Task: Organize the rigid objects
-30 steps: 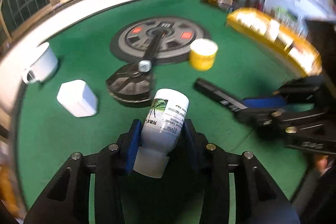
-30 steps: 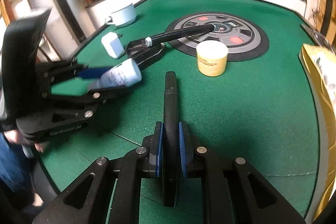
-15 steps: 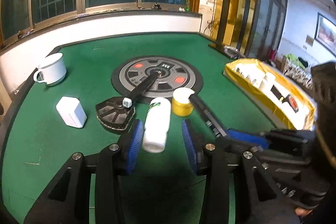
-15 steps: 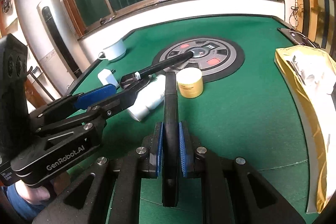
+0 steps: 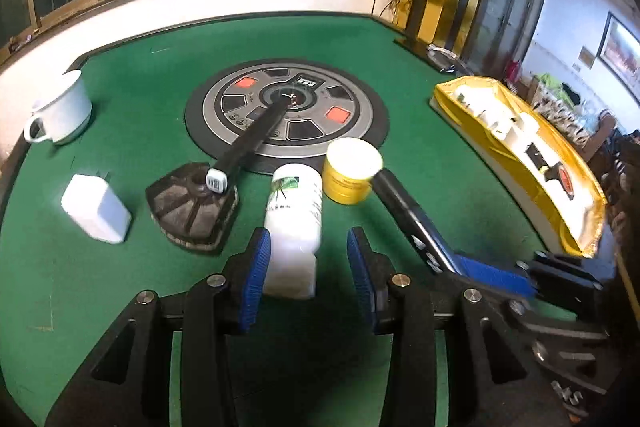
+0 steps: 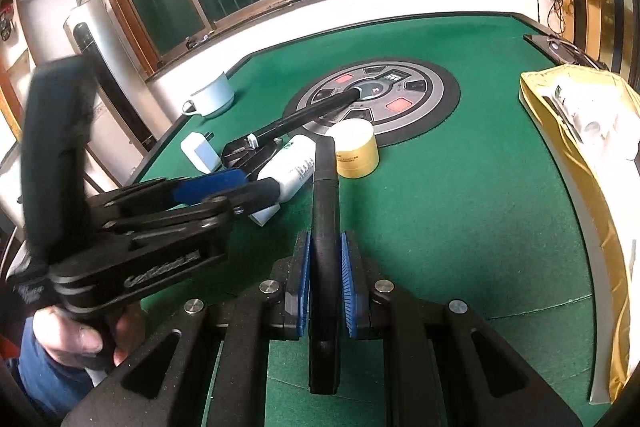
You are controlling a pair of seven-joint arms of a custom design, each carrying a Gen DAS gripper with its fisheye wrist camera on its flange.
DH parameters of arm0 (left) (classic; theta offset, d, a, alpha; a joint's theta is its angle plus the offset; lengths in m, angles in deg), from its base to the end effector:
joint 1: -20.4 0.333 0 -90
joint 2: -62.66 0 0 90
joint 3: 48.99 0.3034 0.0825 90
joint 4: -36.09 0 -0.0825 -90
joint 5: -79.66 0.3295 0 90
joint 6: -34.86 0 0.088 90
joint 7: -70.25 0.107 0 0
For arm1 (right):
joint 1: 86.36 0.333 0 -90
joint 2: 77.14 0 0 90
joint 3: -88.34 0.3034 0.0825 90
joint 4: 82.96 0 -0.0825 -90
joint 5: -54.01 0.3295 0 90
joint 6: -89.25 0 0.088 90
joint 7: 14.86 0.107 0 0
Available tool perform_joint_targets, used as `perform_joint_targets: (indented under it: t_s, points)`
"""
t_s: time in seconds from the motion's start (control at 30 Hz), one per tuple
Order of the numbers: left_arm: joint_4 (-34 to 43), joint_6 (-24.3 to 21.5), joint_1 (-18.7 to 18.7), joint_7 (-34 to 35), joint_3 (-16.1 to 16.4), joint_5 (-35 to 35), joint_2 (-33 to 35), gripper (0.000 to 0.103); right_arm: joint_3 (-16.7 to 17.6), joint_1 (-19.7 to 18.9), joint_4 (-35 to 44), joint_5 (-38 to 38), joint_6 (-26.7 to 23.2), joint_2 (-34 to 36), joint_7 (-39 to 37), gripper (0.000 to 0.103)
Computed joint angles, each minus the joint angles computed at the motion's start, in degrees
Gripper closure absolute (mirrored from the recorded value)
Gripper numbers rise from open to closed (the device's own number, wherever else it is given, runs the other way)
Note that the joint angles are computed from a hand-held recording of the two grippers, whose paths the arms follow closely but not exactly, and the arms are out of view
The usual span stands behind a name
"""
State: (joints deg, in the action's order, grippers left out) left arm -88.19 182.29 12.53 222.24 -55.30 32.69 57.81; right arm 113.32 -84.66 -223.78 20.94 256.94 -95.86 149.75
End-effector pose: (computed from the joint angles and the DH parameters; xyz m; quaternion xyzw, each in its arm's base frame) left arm 0.4966 -0.1143 0.4943 -0.3785 0.8519 -0.3463 0.1054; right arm 0.3735 0.2424 0.5020 -0.5487 0.7304 -0.1893 0.3600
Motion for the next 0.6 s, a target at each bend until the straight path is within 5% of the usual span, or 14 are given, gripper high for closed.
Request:
perform_joint_targets:
  t_s: [0.5, 0.6]
  points:
    - [1.19, 9.26, -0.83, -9.54, -3.57, 13.89, 5.31, 0.067, -0.21, -0.77, -2.41, 5.27, 2.52, -0.88, -2.15, 0.09]
    - [0.84, 10.46, -0.48, -6.28, -4.26, 10.37, 5.53, 0.071, 0.99, -1.94, -2.33, 5.3, 2.28, -1.15, -1.83, 0.09]
